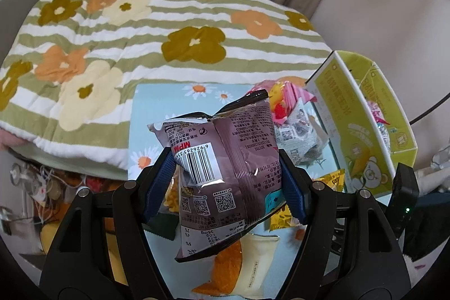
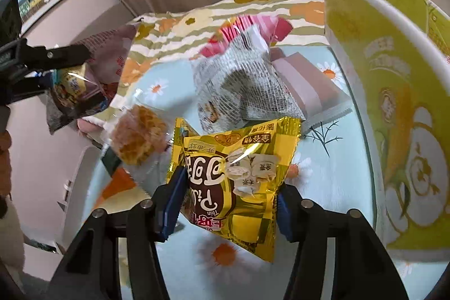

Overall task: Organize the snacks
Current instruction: 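Lift both bags and carry them toward the yellow-green box, then open both tools to drop the bags into the box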

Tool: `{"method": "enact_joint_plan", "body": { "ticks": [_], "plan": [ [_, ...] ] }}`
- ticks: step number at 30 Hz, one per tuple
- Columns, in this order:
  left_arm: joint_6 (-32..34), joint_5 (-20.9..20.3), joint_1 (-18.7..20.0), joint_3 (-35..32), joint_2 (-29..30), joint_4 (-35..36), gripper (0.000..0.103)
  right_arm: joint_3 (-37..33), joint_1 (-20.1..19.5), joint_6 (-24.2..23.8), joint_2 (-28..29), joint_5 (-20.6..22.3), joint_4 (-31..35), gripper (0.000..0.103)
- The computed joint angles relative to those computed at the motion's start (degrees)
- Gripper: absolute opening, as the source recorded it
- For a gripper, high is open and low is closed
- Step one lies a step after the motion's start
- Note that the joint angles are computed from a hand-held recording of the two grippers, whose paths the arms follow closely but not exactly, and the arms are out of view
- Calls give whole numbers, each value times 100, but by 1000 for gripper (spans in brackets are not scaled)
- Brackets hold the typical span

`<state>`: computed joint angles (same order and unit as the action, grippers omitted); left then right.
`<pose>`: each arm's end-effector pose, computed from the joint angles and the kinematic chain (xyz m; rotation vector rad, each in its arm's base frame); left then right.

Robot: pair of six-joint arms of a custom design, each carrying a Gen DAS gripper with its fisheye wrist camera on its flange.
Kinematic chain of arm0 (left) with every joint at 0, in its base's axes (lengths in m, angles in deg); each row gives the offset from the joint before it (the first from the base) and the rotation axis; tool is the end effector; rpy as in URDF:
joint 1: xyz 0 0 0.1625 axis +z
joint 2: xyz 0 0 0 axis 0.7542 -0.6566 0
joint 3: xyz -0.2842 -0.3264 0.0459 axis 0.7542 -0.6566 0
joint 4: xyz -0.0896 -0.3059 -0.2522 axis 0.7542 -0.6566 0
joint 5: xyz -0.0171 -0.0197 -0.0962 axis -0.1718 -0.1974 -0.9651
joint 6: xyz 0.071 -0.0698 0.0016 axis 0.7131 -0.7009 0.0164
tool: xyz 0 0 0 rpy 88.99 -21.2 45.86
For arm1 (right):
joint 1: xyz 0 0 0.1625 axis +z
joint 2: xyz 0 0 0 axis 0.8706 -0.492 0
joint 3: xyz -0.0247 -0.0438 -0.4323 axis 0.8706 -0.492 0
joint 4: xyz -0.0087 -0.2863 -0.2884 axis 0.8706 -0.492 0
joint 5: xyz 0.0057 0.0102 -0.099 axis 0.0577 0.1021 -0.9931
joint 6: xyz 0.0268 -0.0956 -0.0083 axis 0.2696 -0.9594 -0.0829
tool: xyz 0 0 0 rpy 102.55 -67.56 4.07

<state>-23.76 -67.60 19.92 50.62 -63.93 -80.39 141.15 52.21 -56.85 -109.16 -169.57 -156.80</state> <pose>-0.0555 -0.6347 0.3402 0.6770 2.5885 -0.4890 0.2953 -0.5059 -0.0525 0.1664 -2.5640 0.8203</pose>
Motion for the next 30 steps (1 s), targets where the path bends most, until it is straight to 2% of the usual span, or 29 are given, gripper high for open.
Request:
{"method": "enact_joint_plan", "body": {
  "ticks": [6, 12, 16, 23, 30],
  "plan": [
    [93, -145, -188, 26, -183, -40, 68, 186, 417, 173, -372, -224, -58, 52],
    [150, -290, -490, 43, -304, -155, 68, 250, 805, 35, -846, -613, -164, 52],
    [107, -308, -799, 112, -303, -321, 68, 396, 902, -80, -1238, -825, -197, 52],
    [-331, -225, -1395, 410, -124, -841, 68, 964, 731, -480, -2107, -965, -279, 52],
    [-1061, -196, -2011, 769, 346, -1372, 68, 1711, 259, -926, -3306, -928, -109, 52]
  ]
}}
